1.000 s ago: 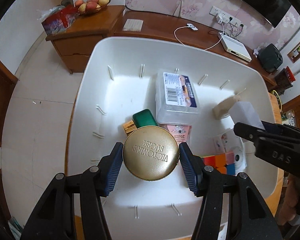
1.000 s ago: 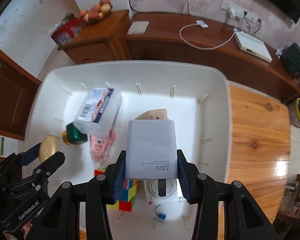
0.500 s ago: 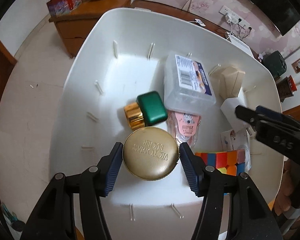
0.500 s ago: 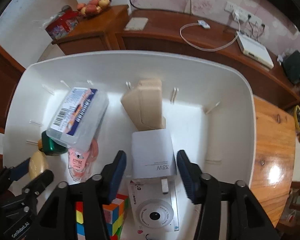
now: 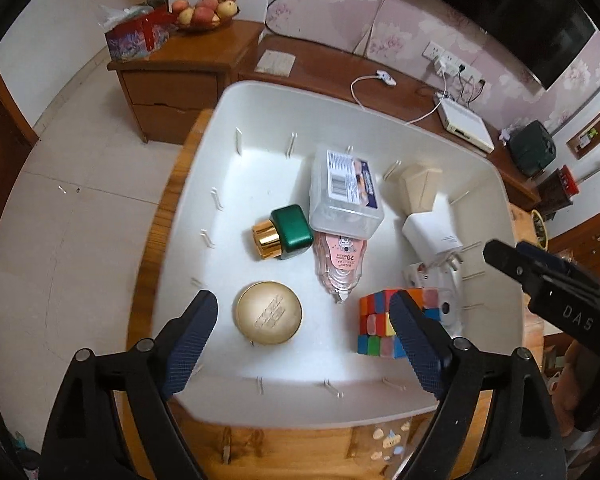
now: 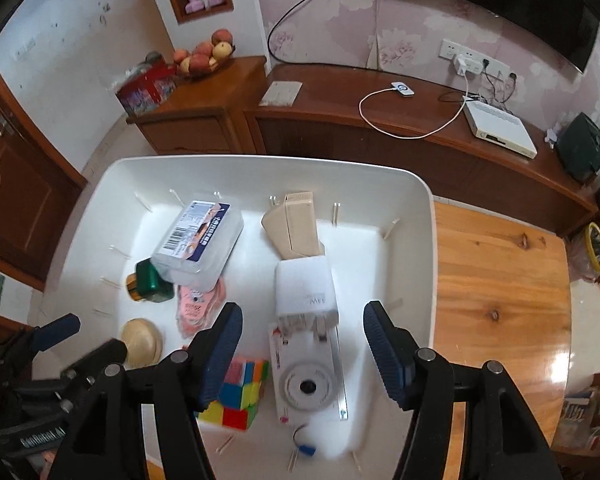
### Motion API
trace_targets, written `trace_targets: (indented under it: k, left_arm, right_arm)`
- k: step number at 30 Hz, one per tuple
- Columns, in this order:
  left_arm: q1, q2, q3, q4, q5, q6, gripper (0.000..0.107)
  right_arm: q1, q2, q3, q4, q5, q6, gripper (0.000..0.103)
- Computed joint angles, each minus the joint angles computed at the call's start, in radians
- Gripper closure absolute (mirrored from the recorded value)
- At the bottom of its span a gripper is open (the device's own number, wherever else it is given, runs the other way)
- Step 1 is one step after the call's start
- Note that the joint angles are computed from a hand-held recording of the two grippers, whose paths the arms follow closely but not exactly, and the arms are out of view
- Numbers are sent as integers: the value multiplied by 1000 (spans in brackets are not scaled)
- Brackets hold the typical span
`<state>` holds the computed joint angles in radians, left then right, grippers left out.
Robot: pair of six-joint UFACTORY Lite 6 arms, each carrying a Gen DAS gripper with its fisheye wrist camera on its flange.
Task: Organize rigid objects
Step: 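Place the gold tin in the tray with the left tool while the right tool places the white charger, then move both tools back to the clear sticker case and black plug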
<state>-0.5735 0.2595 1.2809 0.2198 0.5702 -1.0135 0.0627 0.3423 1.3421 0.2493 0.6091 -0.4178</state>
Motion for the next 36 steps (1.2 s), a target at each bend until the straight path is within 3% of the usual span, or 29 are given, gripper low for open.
trace_targets:
  k: [15, 25, 36]
  left_arm:
    - [-153, -282, -61, 112, 133, -20, 18]
    - [-258, -403, -146, 111, 159, -38, 17]
    - [-362, -325, -146, 106, 113, -29, 17]
  right_arm:
    - [-133, -480, -247, 70, 143, 49, 39]
    - [-235, -859, -460, 63, 272, 52, 39]
    - [-725, -1268, -755, 156, 528, -186, 39]
